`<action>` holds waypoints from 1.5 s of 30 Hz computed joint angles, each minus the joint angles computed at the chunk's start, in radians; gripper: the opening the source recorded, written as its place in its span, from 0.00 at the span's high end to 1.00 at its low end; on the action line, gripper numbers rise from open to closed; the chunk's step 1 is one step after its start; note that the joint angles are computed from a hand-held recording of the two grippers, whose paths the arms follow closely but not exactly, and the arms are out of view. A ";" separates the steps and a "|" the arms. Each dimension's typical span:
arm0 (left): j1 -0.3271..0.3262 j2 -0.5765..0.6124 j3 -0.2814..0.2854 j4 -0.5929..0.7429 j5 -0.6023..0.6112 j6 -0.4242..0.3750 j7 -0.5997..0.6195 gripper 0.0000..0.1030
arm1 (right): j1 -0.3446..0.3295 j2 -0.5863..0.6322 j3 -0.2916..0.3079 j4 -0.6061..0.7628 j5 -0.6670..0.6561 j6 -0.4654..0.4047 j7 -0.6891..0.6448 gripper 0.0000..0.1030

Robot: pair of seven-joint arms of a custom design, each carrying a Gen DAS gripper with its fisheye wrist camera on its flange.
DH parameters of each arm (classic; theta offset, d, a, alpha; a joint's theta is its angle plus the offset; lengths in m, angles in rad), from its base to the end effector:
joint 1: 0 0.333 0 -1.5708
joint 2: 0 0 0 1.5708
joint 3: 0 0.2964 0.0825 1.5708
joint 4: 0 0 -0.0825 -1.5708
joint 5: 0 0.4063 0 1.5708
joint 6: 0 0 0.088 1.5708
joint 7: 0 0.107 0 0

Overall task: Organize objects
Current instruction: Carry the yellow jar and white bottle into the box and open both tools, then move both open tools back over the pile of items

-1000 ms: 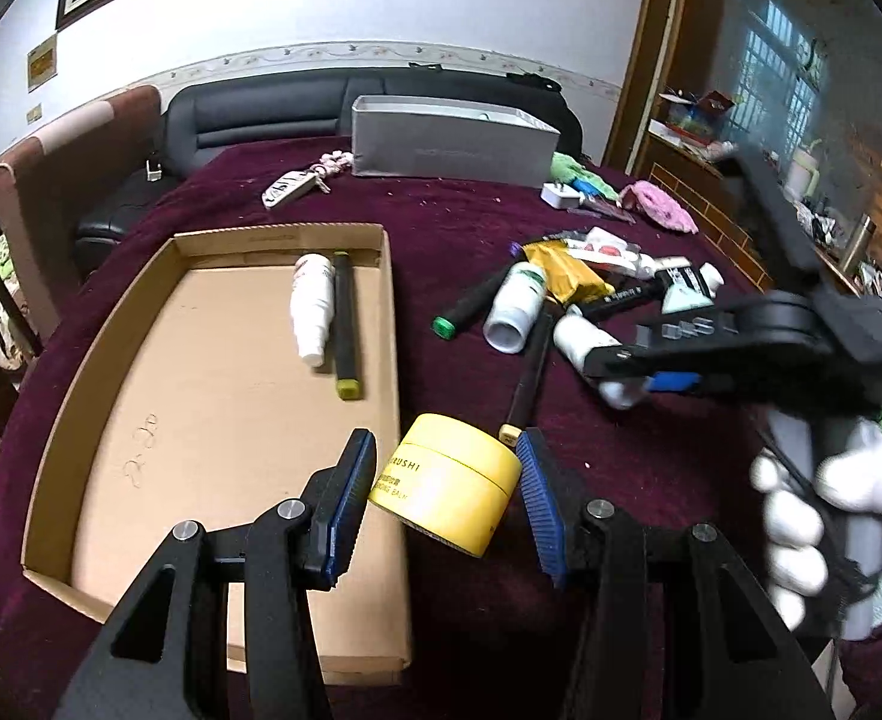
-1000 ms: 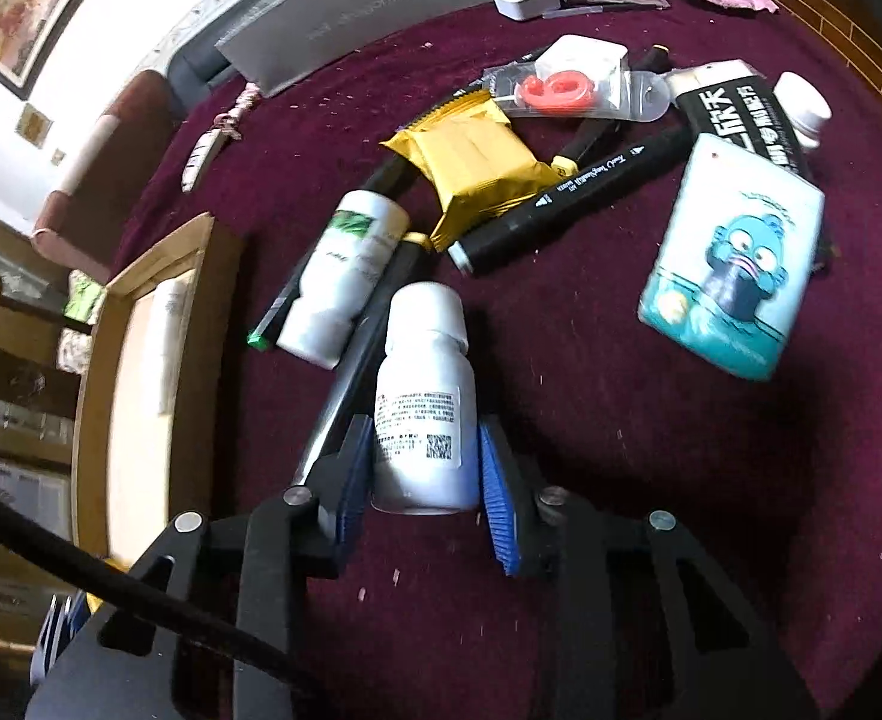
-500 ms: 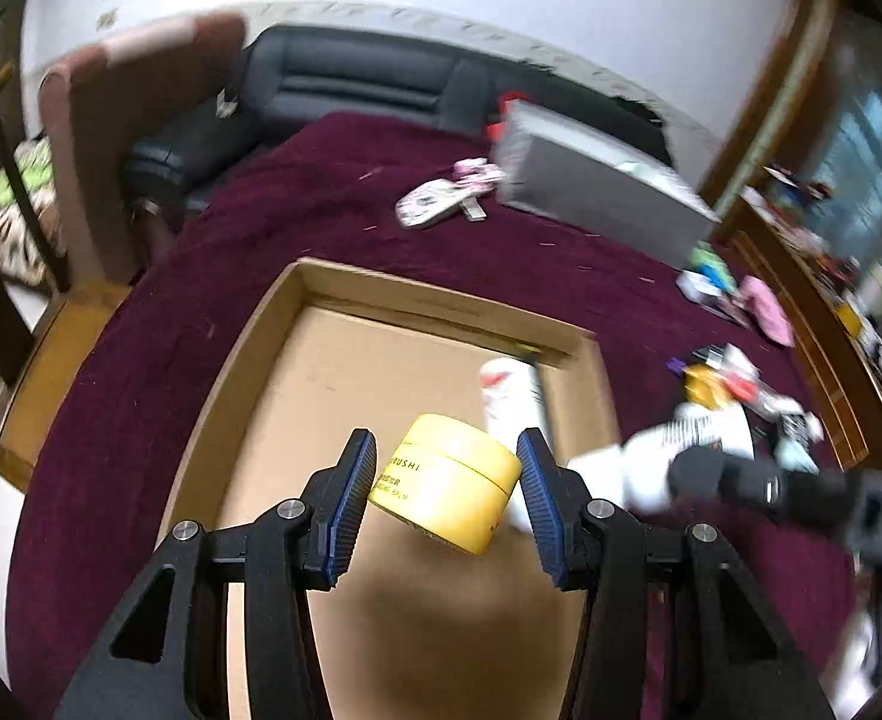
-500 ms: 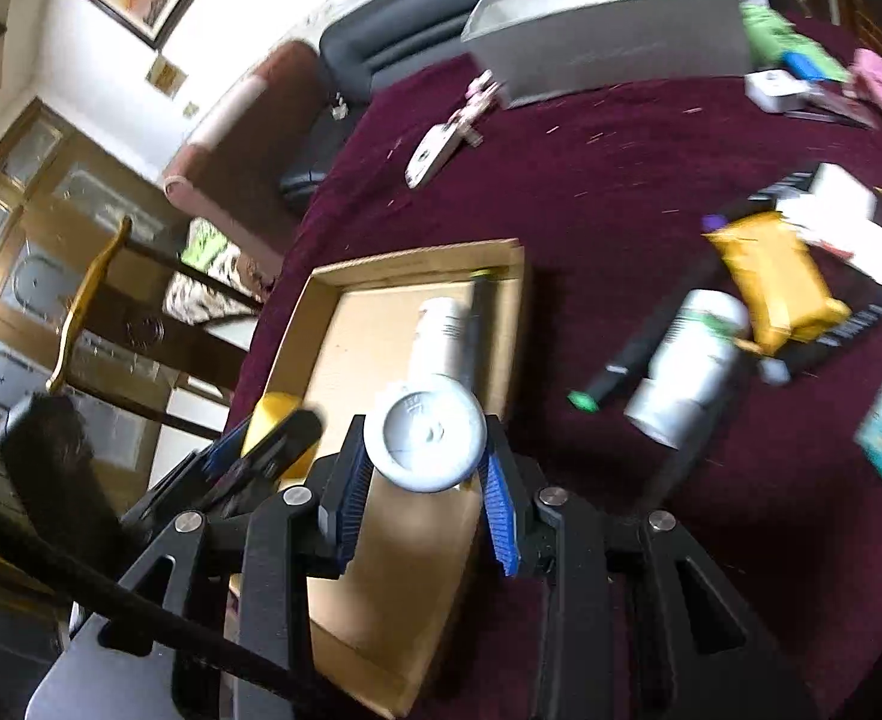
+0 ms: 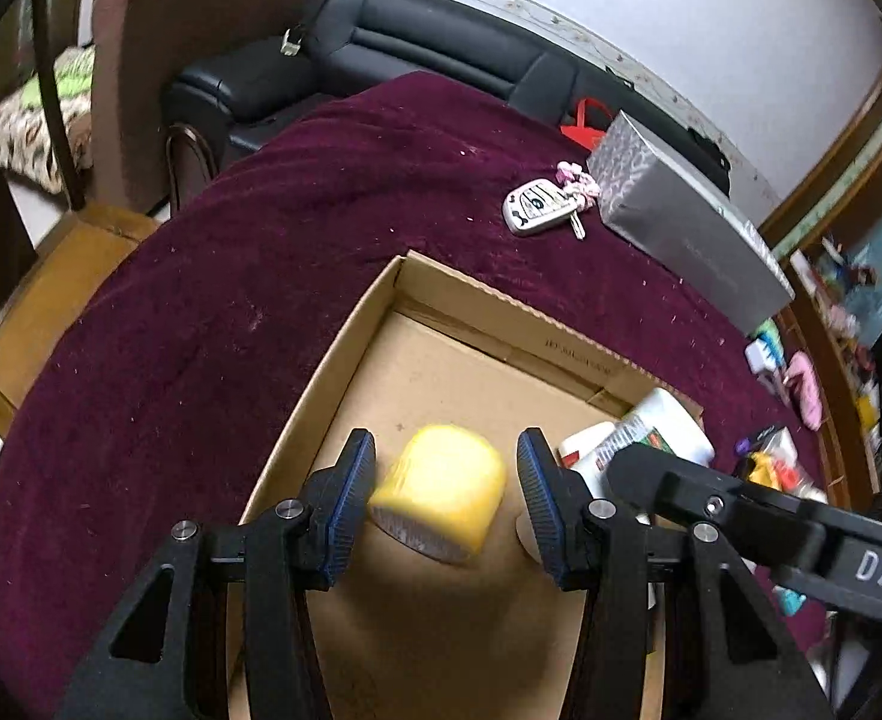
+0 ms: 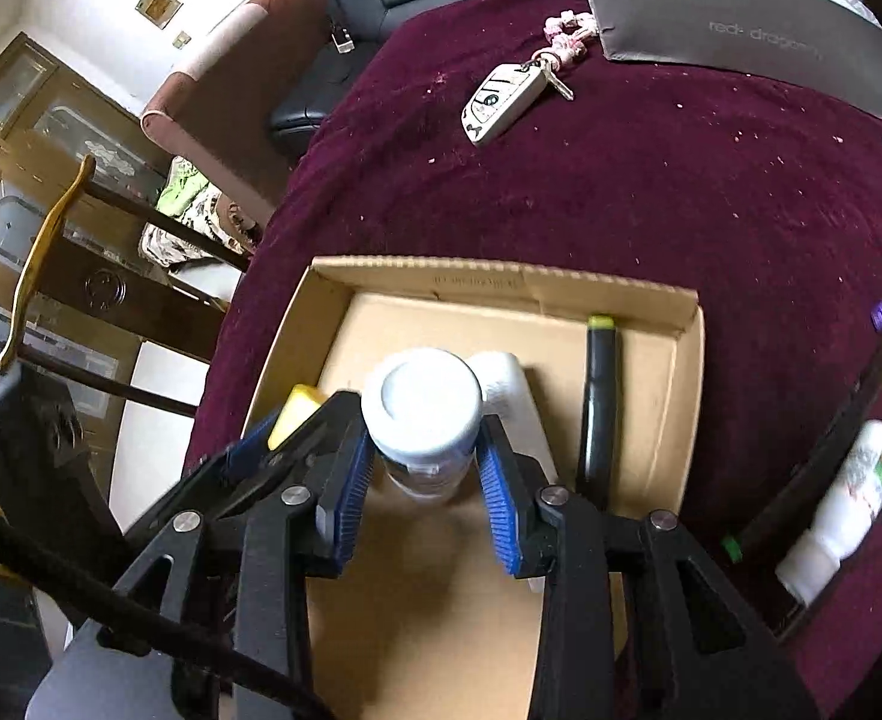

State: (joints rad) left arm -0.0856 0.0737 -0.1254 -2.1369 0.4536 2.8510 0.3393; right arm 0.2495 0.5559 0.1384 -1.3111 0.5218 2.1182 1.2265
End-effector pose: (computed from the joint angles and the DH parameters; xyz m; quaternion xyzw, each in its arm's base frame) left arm 0.5922 -0.1500 0.4091 -0.8410 0.4271 -0.2992 0.1443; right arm 0.6966 0.2848 0.4302 -0.8172 0.4949 0.1100 0.2742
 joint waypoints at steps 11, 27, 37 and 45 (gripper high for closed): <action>0.013 -0.109 -0.017 -0.075 0.158 0.047 -0.176 0.58 | -0.042 -0.035 0.023 -0.028 0.108 0.020 -0.062 0.52; -0.149 0.009 -0.109 0.085 -0.050 0.026 0.134 0.49 | -0.122 -0.617 -0.103 -0.676 0.475 0.540 -0.623 0.28; -0.305 0.238 -0.091 0.402 0.131 -0.340 0.152 0.49 | -0.192 -0.538 -0.224 -0.676 0.523 0.416 -0.438 0.06; -0.400 0.483 -0.032 0.727 0.171 -0.578 0.208 0.51 | -0.280 -0.505 -0.220 -0.695 0.517 0.336 -0.427 0.07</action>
